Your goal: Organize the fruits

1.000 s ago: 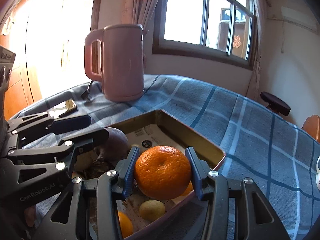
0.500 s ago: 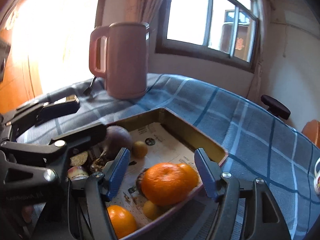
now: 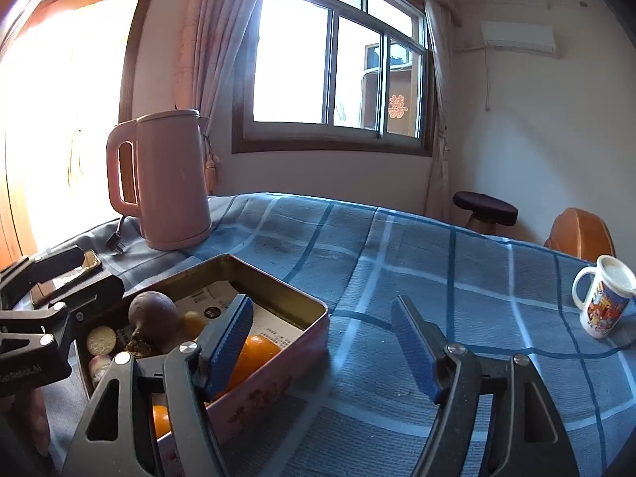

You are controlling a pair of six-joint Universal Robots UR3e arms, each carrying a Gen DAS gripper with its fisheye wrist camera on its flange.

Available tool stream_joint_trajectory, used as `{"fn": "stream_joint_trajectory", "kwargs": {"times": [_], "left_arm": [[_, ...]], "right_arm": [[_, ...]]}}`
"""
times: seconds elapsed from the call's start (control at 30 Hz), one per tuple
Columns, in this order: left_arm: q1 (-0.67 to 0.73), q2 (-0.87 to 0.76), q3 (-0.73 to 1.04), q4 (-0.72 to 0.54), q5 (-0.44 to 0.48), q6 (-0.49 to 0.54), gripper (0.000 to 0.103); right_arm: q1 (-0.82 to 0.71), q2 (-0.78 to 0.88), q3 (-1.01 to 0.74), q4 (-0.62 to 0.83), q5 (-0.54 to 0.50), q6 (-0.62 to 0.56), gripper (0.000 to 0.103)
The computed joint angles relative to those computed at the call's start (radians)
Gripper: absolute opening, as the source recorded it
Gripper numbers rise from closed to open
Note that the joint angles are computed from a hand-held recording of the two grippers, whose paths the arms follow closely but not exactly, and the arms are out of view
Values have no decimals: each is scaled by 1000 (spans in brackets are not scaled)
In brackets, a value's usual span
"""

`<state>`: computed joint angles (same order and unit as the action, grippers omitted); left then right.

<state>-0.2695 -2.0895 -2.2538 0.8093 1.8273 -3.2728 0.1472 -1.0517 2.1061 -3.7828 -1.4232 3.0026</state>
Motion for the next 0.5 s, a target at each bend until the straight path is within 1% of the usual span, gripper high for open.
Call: {"fn": "stream_joint_trajectory", "kwargs": {"times": [0.33, 0.5], "left_arm": [[-13, -6, 10, 0, 20, 1, 91], [-15, -9, 11, 4, 23, 7, 93]], "right_arm": [[-3, 12, 5, -33, 1, 14, 74], [0, 18, 4, -43, -8, 20, 77]]}}
